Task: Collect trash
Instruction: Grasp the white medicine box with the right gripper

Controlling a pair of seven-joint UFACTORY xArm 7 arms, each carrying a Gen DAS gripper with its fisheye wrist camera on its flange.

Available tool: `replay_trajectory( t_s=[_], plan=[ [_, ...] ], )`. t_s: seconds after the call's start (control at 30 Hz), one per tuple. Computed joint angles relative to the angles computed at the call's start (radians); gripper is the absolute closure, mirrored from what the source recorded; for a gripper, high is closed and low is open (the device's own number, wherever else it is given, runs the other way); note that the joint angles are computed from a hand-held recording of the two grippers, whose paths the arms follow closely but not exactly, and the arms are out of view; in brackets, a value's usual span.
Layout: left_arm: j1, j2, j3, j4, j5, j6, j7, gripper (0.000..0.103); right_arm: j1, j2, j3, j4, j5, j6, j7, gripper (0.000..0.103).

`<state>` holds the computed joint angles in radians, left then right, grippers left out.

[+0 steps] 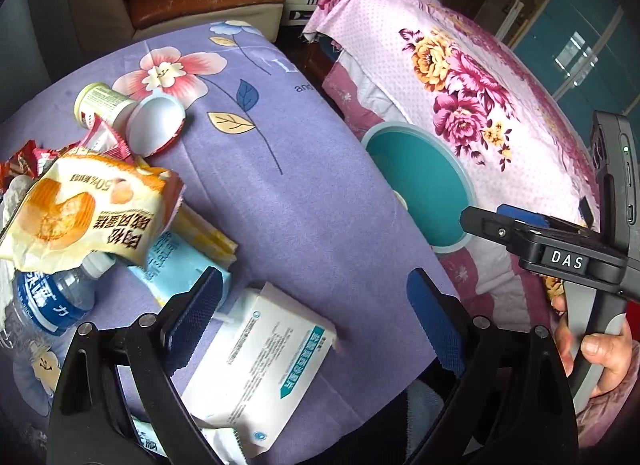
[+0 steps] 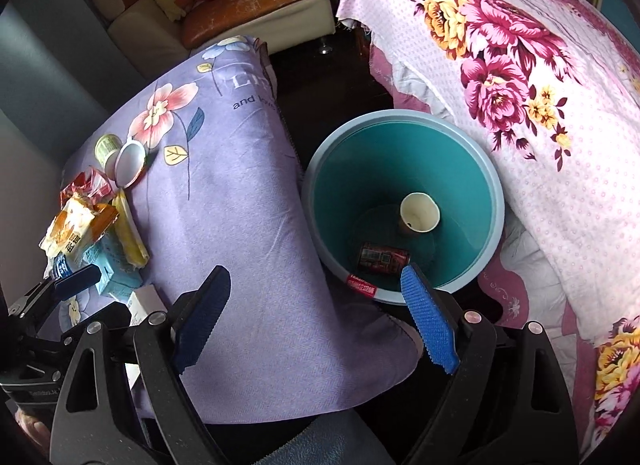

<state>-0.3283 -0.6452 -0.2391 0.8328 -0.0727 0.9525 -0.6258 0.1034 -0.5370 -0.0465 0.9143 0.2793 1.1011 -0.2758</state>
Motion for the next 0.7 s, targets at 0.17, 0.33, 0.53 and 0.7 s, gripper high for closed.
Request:
replay_trajectory(
  t_s=[0.17,0.33,0.53,0.7],
  plan=[
    [0.014,-0.164,0.025,-0.089,0.006,0.065,-0.003,0.01,0.044,-0.051,0.042,-0.031,0.014,0.057,0.026,0.02],
    [0.037,-0.331,0.055,-0.175,-0.002,0.143,0.011,0.01,0.098,-0.093,0.077,-0.063,0.028,0.129,0.052,0.02],
    [0.09,-0.538,0.093,-0.261,0.01,0.261,0.048,0.01,0.152,-0.098,0.128,-0.083,0.039,0.178,0.114,0.02],
    [0.12,-0.662,0.119,-0.31,0.013,0.35,0.111,0.01,0.21,-0.072,0.166,-0.075,0.061,0.199,0.155,0.02]
  ],
)
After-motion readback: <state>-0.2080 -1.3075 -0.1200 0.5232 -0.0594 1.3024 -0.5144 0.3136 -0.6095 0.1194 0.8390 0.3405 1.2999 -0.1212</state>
